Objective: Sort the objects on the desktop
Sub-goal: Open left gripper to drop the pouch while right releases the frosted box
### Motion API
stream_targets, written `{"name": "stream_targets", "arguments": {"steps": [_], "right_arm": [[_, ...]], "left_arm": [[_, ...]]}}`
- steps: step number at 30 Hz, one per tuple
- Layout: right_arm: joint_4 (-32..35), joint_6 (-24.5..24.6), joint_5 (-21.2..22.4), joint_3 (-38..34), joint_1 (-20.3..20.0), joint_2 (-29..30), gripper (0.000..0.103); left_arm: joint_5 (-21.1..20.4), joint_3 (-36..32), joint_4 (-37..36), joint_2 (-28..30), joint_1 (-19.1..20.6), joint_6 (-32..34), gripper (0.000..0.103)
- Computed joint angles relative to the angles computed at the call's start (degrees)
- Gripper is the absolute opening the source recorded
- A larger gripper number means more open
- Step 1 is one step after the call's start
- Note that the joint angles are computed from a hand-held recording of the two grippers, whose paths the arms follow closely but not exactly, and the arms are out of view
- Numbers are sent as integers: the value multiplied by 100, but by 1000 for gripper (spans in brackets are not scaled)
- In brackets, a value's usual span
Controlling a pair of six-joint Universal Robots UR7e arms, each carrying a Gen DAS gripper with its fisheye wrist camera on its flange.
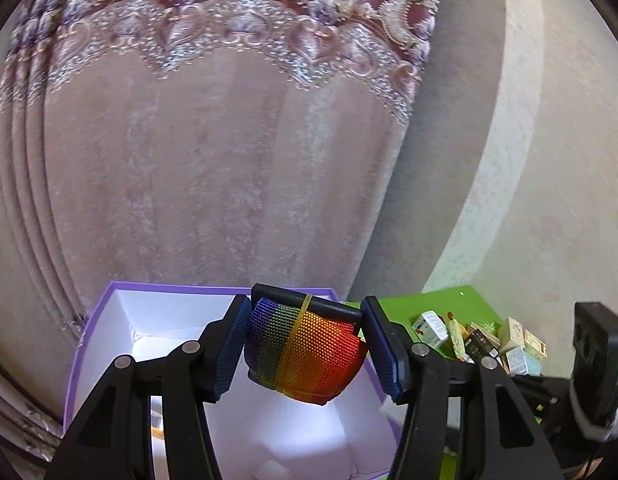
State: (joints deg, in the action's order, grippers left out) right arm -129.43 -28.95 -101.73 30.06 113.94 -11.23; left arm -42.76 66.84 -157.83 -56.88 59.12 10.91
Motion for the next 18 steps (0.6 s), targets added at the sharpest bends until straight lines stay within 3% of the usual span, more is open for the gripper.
{"name": "stream_targets", "arguments": {"steps": [7,9,11,13,18], "right_arm": [[475,-264,493,-654,-18,490,58],[699,-333,644,-956,-50,673,58],[647,-322,712,-959,-72,704,67],[424,-304,741,-802,-92,652,77],[-202,-334,769,-281,-134,411,81]], "left_arm": [[141,22,-214,-29,5,-72,58],[126,59,-294,-57,-10,-75,66],[157,45,-355,-30,-35,-14,75],[67,21,-283,-18,-37,13,76],[-69,-179,-18,129,-42,39,78]]}}
